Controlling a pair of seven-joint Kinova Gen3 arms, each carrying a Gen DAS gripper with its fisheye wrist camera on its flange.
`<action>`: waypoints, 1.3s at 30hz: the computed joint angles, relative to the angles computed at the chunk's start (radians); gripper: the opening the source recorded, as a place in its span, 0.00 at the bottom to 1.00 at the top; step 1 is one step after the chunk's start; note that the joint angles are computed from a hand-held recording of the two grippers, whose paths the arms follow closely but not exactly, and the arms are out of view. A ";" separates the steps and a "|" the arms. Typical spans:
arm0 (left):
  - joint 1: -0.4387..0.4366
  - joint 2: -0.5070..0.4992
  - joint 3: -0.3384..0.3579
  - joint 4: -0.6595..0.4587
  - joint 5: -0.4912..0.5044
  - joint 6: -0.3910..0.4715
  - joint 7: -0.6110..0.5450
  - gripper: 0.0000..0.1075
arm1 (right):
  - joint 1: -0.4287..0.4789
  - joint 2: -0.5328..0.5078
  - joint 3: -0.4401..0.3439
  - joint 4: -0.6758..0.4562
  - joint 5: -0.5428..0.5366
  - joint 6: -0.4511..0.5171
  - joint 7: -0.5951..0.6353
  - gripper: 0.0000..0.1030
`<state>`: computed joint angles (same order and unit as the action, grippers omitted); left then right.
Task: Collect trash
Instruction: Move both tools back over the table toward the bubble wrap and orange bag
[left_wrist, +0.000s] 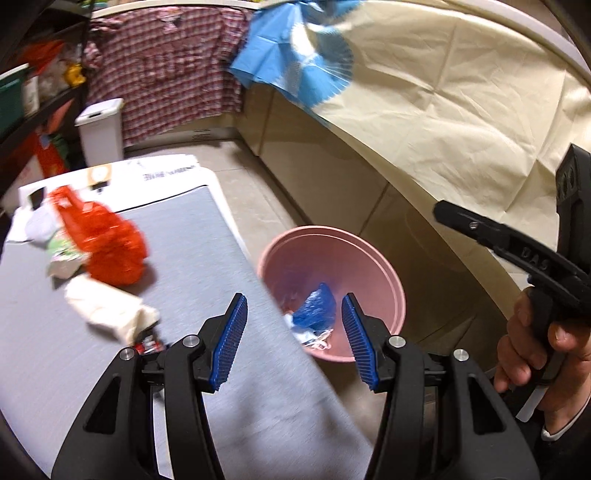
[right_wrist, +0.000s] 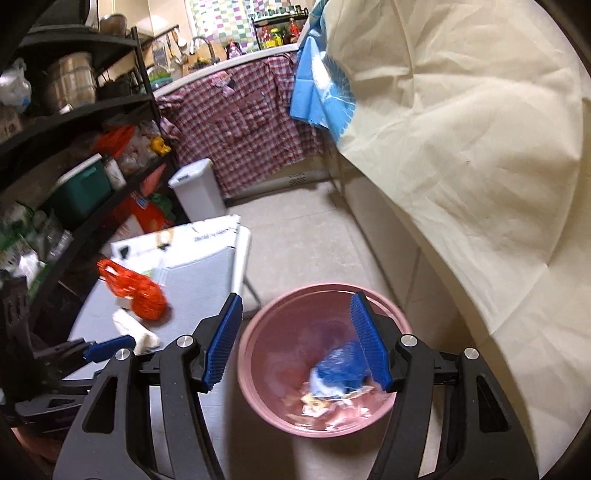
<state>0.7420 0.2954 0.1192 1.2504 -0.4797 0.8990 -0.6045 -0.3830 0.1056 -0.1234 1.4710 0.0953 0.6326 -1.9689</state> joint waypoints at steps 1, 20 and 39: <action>0.007 -0.014 -0.008 0.012 -0.011 0.011 0.016 0.49 | -0.005 -0.001 -0.003 0.000 0.004 -0.004 -0.004 0.59; -0.277 -0.272 0.010 0.371 -0.128 -0.024 0.191 0.36 | -0.108 0.216 -0.089 -0.256 -0.166 0.015 0.220 0.57; -0.493 -0.170 -0.056 0.421 -0.174 -0.246 0.178 0.26 | -0.201 0.642 -0.070 -0.831 -0.267 0.302 0.463 0.62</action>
<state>0.2487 0.1253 0.0630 1.6712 -0.6534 0.6528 -0.4269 -0.5842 0.7473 -0.1937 0.6398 -0.1714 0.9343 -1.5061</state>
